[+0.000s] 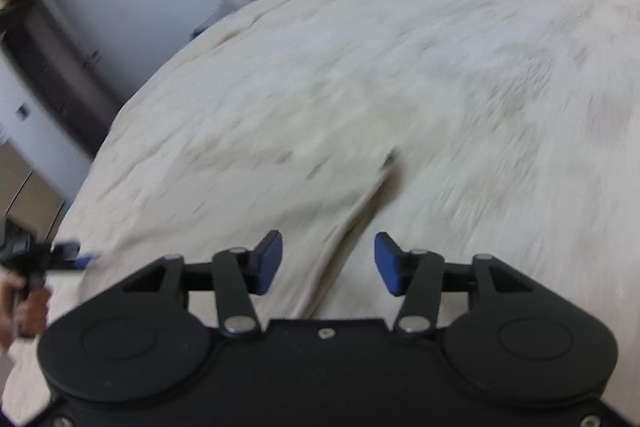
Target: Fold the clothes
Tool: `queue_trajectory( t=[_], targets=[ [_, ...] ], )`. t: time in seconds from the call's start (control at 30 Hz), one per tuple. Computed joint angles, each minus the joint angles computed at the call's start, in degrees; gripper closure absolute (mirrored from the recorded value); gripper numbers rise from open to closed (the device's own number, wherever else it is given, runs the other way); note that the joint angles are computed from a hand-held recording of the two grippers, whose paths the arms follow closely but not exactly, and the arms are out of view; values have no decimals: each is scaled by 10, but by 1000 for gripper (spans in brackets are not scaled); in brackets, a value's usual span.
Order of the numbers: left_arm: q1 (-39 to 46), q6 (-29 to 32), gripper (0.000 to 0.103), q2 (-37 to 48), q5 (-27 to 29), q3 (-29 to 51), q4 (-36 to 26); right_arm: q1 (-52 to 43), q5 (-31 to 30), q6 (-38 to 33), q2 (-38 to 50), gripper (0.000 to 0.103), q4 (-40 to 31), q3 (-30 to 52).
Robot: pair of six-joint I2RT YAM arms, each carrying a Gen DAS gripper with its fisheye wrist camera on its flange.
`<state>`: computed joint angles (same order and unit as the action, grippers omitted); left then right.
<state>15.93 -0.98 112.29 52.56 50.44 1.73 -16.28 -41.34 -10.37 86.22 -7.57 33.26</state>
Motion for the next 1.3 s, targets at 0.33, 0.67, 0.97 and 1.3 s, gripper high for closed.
queue_trajectory(
  t=[0.33, 0.67, 0.97, 1.3],
  targets=[
    [-2, -173, 72, 83, 2, -49, 91, 32, -56, 36, -3, 94, 8, -100],
    [23, -182, 27, -76, -41, -210, 149, -27, -48, -16, -92, 76, -84, -111],
    [-29, -255, 17, -91, -59, -303, 299, -109, -98, -101, -116, 57, -271, -114],
    [-161, -578, 48, 112, -289, -311, 692, 88, -161, 319, -101, 51, 120, -267]
  ],
)
